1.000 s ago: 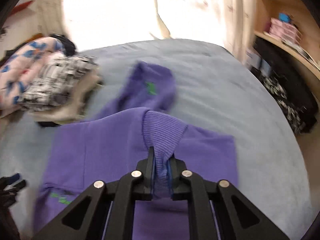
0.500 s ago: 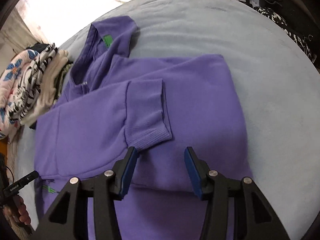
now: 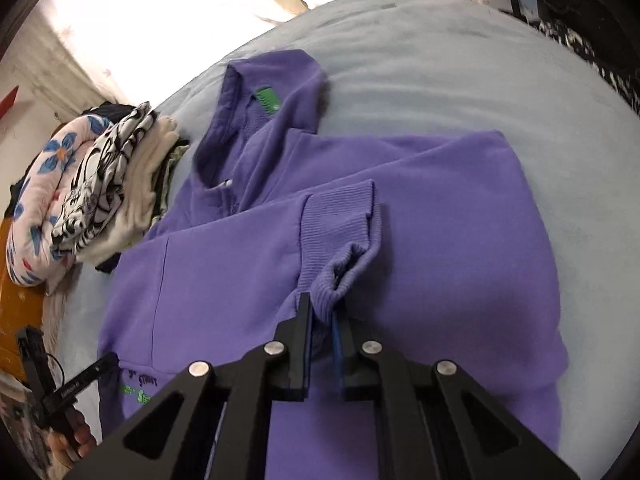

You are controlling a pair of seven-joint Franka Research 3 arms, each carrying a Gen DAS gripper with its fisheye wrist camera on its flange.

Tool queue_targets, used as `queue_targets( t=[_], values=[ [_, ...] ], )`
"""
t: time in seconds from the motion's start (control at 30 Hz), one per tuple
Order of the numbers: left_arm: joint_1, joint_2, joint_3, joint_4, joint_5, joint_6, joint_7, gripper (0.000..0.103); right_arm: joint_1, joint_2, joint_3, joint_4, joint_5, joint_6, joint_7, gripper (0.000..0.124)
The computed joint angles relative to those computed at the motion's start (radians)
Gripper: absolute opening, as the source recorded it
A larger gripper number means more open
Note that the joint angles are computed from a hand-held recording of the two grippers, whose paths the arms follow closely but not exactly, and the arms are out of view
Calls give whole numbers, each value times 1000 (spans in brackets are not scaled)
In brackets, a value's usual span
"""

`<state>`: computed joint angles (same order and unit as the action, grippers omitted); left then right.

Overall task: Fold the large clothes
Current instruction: 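Adjust the folded cuff with the right tool while the left tool pinches the hoodie side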

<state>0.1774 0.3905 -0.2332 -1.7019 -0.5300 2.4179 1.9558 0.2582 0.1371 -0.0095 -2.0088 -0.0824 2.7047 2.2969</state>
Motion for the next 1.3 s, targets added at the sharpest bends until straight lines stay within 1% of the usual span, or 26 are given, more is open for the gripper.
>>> queue_targets(
  t=[0.03, 0.07, 0.13, 0.2, 0.27, 0.33, 0.37, 0.43, 0.5, 0.53, 0.57, 0.67, 0.73, 0.8, 0.9, 0.93, 0.97, 1.0, 1.03, 1.07, 1.1, 1.13, 1.17, 1.2, 1.23, 1.3],
  values=[
    [10, 13, -5, 6, -19, -13, 5, 17, -1, 19, 6, 22, -20, -57, 13, 9],
    [18, 19, -10, 10, -38, -22, 13, 17, 0, 24, 6, 23, -15, -73, 13, 11],
    [20, 13, -7, 10, -44, -32, 2, 23, 16, -1, -15, -11, 18, -43, 19, 18],
    [5, -3, 12, 4, -6, -30, -32, 33, 22, -32, -26, -31, 4, -47, 64, 36],
    [-21, -41, 32, -32, 59, 30, -58, 37, 39, -66, -40, -37, -170, -77, 194, 36],
    [-45, -96, 43, -87, 118, 128, -66, 37, 40, -83, -27, -25, -292, -116, 248, 36],
    [-53, -123, 42, -116, 135, 189, -60, 38, 38, -79, -18, -10, -324, -119, 235, 36],
    [-45, -153, 6, -142, 82, 270, 20, 45, 43, -61, 3, 26, -343, -115, 204, 36],
    [-29, -159, -48, -139, -39, 315, 161, 51, 57, -14, 18, 89, -336, -100, 150, 36],
    [-33, -152, -65, -127, -75, 324, 216, 52, 67, 6, 21, 114, -326, -92, 124, 36],
    [-56, -138, -68, -113, -66, 340, 233, 52, 79, 37, 23, 151, -323, -85, 101, 36],
    [-109, -71, -60, -29, 3, 300, 189, 52, 119, 158, 20, 291, -280, -91, 5, 36],
    [-174, 14, -4, 82, 143, 226, 19, 52, 135, 226, 11, 363, -246, -105, -31, 36],
    [-206, 101, 28, 188, 236, 164, -111, 52, 140, 290, -3, 437, -215, -147, -59, 36],
    [-265, 228, 105, 338, 412, 91, -267, 51, 167, 343, -88, 492, -211, -222, -31, 35],
    [-260, 250, 108, 358, 442, 82, -282, 48, 172, 337, -114, 477, -226, -223, -1, 33],
    [-227, 265, 77, 367, 426, 85, -253, 46, 173, 320, -138, 451, -248, -222, 34, 33],
    [-181, 267, 29, 360, 394, 98, -207, 42, 153, 289, -145, 403, -262, -205, 69, 27],
    [-158, 265, 6, 352, 390, 107, -186, 40, 110, 253, -126, 336, -208, -132, 41, 14],
    [-138, 262, -11, 344, 388, 110, -158, 38, 49, 220, -86, 275, -98, -73, -37, 0],
    [-127, 265, -22, 344, 387, 112, -142, 37, -3, 192, -45, 217, -28, -12, -80, 0],
    [-117, 263, -31, 338, 384, 118, -125, 37, -19, 173, -32, 195, -28, -6, -70, 0],
    [-111, 255, -33, 324, 386, 127, -116, 37, -4, 162, -55, 194, -98, -56, -19, 0],
    [-108, 250, -34, 314, 388, 133, -112, 37, 47, 160, -102, 211, -211, -130, 65, 4],
    [-106, 244, -35, 307, 388, 134, -110, 37, 76, 156, -128, 209, -253, -148, 89, 5],
    [-117, 234, -24, 301, 403, 130, -128, 37, 58, 135, -113, 176, -205, -127, 64, 5]
  ],
)
